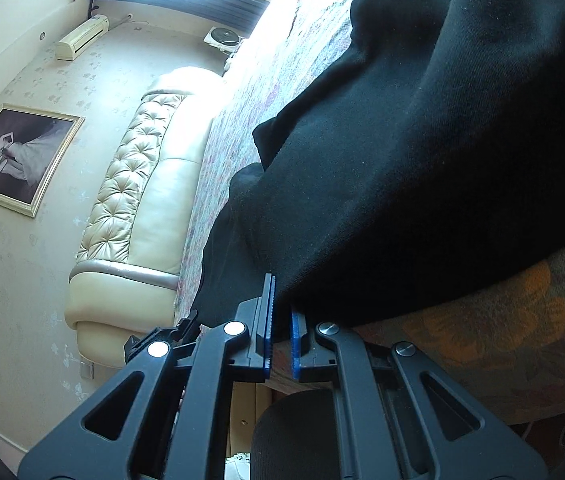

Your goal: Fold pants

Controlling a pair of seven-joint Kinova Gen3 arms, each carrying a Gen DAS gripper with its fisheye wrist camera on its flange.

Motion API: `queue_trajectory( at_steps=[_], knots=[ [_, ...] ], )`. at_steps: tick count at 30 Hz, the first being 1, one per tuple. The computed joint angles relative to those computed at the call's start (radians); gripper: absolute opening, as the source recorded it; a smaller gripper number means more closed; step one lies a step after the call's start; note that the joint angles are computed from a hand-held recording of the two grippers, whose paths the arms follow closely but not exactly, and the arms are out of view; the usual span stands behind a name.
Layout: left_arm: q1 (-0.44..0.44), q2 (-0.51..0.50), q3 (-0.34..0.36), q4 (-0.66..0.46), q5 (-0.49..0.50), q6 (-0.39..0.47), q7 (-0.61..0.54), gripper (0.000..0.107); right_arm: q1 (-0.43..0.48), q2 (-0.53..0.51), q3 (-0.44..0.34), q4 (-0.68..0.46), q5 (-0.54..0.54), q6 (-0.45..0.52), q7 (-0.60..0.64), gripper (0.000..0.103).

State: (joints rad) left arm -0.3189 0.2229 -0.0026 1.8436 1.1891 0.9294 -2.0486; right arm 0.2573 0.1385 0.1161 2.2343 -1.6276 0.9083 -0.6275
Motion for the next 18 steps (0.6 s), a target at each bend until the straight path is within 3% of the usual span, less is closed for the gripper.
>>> queue_trajectory(
  at_steps=[10, 13, 16, 18],
  knots=[
    [0.003, 0.001, -0.001, 0.02, -0.021, -0.04, -0.015, 0.007, 0.0, -0.012, -0.002, 0.013, 0.059, -0.007, -0.007, 0.006],
    [0.018, 0.007, 0.0, 0.006, -0.084, -0.051, 0.003, 0.007, -0.013, -0.017, 0.009, 0.023, 0.09, -0.02, -0.02, 0.007],
    [0.001, 0.01, 0.011, 0.014, -0.094, -0.045, -0.001, 0.01, 0.036, 0.014, -0.006, 0.022, 0.13, 0.032, -0.054, 0.012],
    [0.008, -0.017, -0.001, 0.02, -0.125, -0.055, 0.005, 0.01, 0.028, -0.005, 0.01, -0.003, 0.203, 0.039, -0.106, 0.024]
  ],
)
